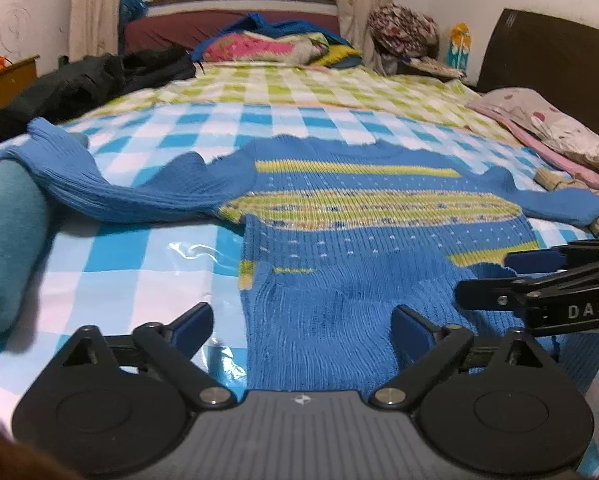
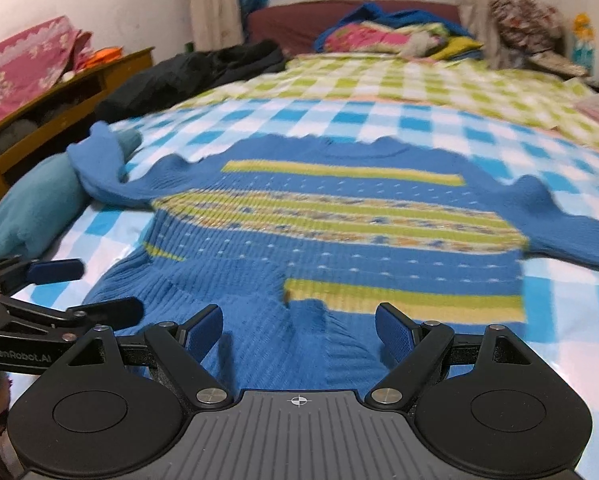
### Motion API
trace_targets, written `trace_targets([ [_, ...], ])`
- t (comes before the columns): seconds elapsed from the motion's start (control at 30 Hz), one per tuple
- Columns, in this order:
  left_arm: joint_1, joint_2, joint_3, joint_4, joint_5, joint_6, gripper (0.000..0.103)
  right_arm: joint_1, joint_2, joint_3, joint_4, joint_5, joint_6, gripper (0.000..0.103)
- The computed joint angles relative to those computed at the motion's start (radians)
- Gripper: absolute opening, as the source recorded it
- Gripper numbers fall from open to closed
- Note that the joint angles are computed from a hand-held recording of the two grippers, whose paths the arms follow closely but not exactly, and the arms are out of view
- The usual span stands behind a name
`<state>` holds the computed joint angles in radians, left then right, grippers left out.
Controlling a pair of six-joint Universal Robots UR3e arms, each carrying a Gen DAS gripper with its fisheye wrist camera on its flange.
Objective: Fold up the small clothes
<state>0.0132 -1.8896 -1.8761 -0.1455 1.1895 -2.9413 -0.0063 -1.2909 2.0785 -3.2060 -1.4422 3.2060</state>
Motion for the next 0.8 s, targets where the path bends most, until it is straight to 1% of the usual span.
trace_targets([
  [0.03, 0.002, -0.01, 0.018, -0.025, -0.005, 0.003, 0.087, -0.009, 0.012, -0.016, 0.017, 0.024, -0.007, 0.085],
  [0.07, 0.006, -0.017, 0.035, -0.053, -0.013, 0.01, 0.074, -0.019, 0.022, -0.031, 0.037, 0.047, -0.014, 0.085],
  [0.1, 0.009, -0.025, 0.055, -0.087, -0.019, 0.018, 0.067, -0.025, 0.031, -0.044, 0.054, 0.061, -0.02, 0.084],
  [0.13, 0.008, -0.033, 0.073, -0.115, -0.014, 0.019, 0.055, -0.038, 0.035, -0.056, 0.082, 0.091, -0.031, 0.083],
  [0.17, 0.005, -0.04, 0.087, -0.13, -0.002, 0.017, 0.05, -0.049, 0.036, -0.062, 0.105, 0.119, -0.04, 0.081],
  [0.2, 0.008, -0.042, 0.087, -0.124, -0.005, 0.019, 0.048, -0.061, 0.029, -0.061, 0.125, 0.148, -0.049, 0.074],
  [0.23, 0.012, -0.039, 0.084, -0.122, -0.013, 0.023, 0.042, -0.072, 0.021, -0.061, 0.15, 0.176, -0.062, 0.066],
  [0.27, 0.017, -0.034, 0.083, -0.129, -0.024, 0.028, 0.036, -0.08, 0.012, -0.061, 0.173, 0.195, -0.076, 0.062],
  [0.3, 0.024, -0.03, 0.082, -0.138, -0.038, 0.033, 0.033, -0.087, -0.001, -0.057, 0.195, 0.214, -0.089, 0.051],
  [0.33, 0.038, -0.017, 0.066, -0.138, -0.066, 0.04, 0.026, -0.093, -0.014, -0.052, 0.212, 0.229, -0.095, 0.038],
  [0.37, 0.054, -0.002, 0.049, -0.143, -0.097, 0.047, 0.02, -0.099, -0.027, -0.048, 0.23, 0.244, -0.098, 0.033],
  [0.4, 0.069, 0.013, 0.042, -0.161, -0.123, 0.052, 0.019, -0.108, -0.047, -0.041, 0.256, 0.266, -0.102, 0.025],
  [0.43, 0.086, 0.033, 0.022, -0.17, -0.151, 0.06, 0.017, -0.118, -0.072, -0.028, 0.283, 0.292, -0.112, 0.019],
  [0.47, 0.107, 0.064, -0.01, -0.175, -0.18, 0.073, 0.017, -0.124, -0.09, -0.023, 0.307, 0.308, -0.123, 0.017],
  [0.57, 0.16, 0.158, -0.089, -0.218, -0.246, 0.119, 0.016, -0.132, -0.189, 0.042, 0.359, 0.348, -0.176, 0.015],
  [0.67, 0.226, 0.296, -0.197, -0.307, -0.315, 0.205, 0.016, -0.142, -0.313, 0.114, 0.432, 0.397, -0.244, 0.015],
  [0.77, 0.277, 0.411, -0.283, -0.382, -0.343, 0.284, 0.016, -0.161, -0.448, 0.183, 0.542, 0.452, -0.327, 0.015],
  [0.8, 0.293, 0.446, -0.306, -0.409, -0.347, 0.304, 0.016, -0.163, -0.488, 0.197, 0.594, 0.462, -0.365, 0.018],
])
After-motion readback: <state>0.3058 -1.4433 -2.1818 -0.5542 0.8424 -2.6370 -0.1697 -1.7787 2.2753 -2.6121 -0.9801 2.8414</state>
